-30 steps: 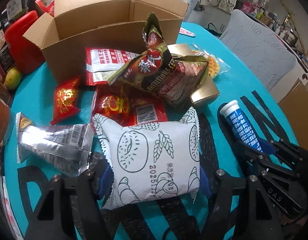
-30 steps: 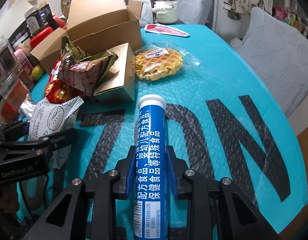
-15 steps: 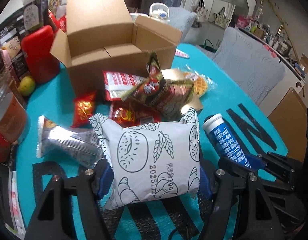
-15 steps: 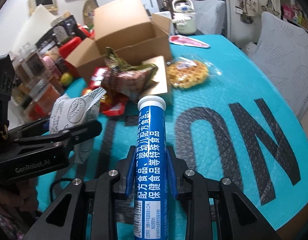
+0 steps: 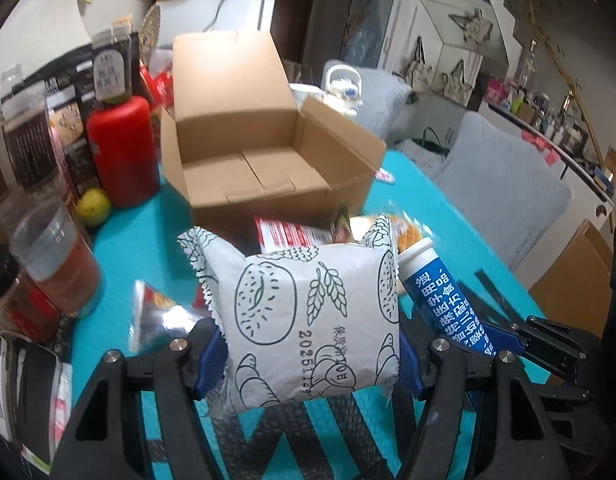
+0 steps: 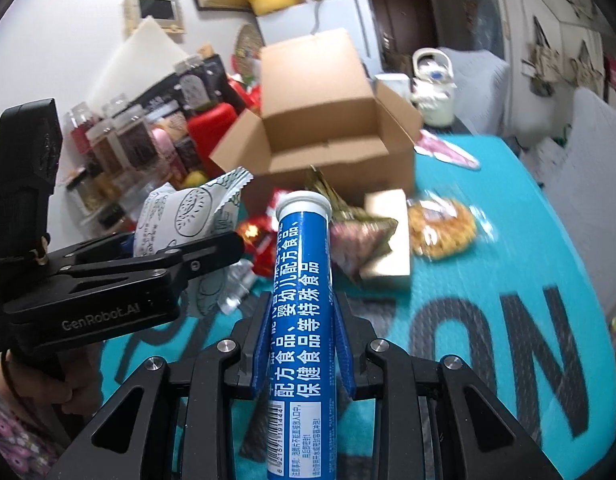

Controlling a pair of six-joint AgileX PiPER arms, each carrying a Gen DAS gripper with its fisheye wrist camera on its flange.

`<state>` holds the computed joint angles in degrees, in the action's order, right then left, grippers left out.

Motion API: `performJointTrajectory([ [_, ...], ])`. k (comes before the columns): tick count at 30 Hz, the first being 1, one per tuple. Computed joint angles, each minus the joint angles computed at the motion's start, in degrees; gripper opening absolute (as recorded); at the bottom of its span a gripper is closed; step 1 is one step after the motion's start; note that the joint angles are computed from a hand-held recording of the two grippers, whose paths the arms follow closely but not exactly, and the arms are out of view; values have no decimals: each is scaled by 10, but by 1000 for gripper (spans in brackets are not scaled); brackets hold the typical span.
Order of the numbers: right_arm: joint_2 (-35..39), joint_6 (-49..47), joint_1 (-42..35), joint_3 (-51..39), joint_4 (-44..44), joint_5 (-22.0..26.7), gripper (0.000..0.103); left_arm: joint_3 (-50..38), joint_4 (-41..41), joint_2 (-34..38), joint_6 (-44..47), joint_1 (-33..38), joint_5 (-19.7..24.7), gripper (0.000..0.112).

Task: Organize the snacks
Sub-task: 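Lift the tube and bread packet and carry both toward the cardboard box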

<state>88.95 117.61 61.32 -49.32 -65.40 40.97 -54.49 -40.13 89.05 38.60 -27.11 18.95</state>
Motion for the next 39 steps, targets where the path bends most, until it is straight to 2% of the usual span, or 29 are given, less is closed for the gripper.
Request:
performJointTrajectory([
  [9,-2,-98,-64,-52,-28,-21,28,-69,-9,24,11,10,-10,69],
  [13,-8,-127,-99,-65,-39,-41,28,-120,-30,50,21,18,6,69],
  [16,-4,-154,-126,-79,-46,-54,28,-164,-10,72,-2,18,15,69],
  [20,12,-201,-173,-108,-41,-96,28,-224,18,107,-31,17,15,69],
  [27,51,-291,-235,-174,-25,-126,28,-361,95,192,-117,20,31,69],
  [32,86,-363,-288,-227,4,-168,28,-492,163,266,-193,23,79,69],
  [37,136,-470,-339,-294,87,-206,28,-623,246,339,-280,20,124,69],
  [39,161,-534,-359,-328,143,-212,28,-710,291,384,-329,18,175,69],
])
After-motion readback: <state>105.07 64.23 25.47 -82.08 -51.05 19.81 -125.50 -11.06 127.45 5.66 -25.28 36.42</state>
